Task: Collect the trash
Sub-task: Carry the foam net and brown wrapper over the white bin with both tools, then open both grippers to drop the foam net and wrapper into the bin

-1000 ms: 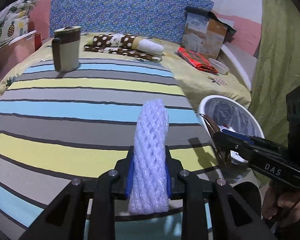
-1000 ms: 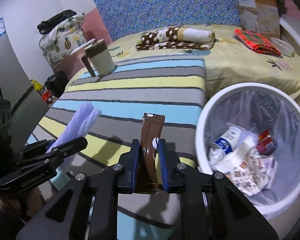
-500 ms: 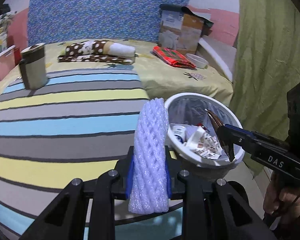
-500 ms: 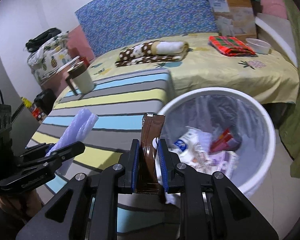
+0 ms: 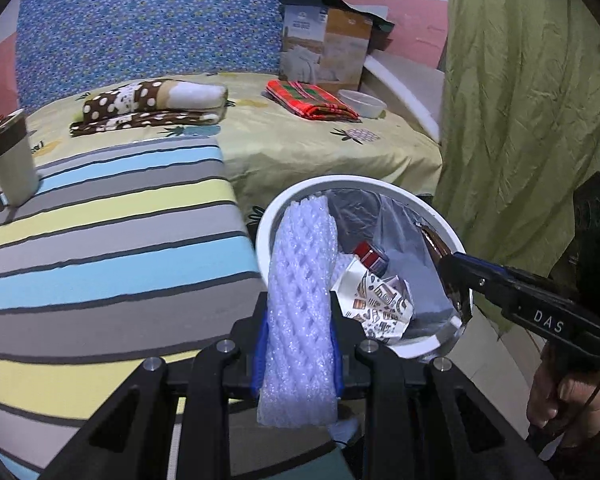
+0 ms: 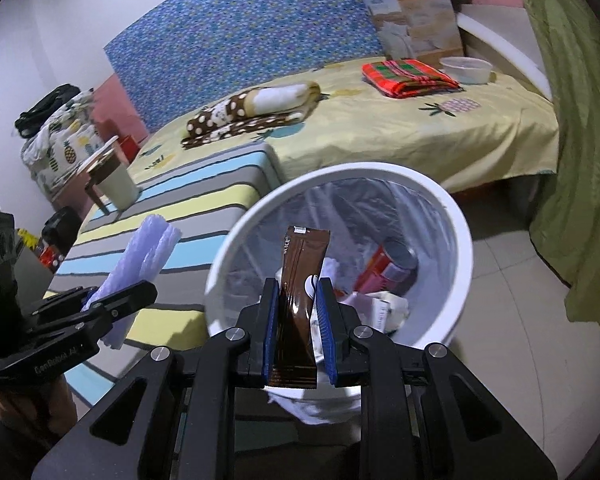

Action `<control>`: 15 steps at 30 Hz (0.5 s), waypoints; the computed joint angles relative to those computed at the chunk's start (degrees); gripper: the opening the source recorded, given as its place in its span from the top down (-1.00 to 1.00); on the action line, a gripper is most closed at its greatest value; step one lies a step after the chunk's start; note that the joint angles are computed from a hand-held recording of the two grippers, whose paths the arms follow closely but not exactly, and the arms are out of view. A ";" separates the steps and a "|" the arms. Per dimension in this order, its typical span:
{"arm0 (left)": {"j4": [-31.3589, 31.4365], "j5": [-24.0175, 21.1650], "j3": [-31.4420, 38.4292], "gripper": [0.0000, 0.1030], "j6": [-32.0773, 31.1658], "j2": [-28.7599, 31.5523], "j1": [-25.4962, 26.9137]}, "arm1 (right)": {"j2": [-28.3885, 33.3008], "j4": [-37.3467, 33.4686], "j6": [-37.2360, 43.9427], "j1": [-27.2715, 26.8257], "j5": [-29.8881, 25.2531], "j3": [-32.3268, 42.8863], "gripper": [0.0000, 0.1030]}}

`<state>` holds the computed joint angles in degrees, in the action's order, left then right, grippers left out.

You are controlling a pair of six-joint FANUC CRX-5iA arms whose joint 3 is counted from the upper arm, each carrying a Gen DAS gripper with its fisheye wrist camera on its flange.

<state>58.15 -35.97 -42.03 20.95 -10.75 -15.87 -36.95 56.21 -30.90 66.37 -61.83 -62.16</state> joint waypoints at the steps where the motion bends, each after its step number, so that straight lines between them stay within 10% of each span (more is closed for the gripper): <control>1: 0.03 0.06 0.28 0.50 0.02 0.46 -0.38 | -0.05 -0.33 0.02 -0.31 0.22 -0.11 0.58; 11: 1.25 1.33 2.87 0.26 -0.24 5.85 -4.65 | -2.53 -3.18 2.34 -2.40 1.01 -1.37 0.52; 15: 2.66 1.21 3.57 0.08 -1.19 7.56 -5.34 | -3.40 -3.33 2.41 -2.39 0.46 -1.69 0.21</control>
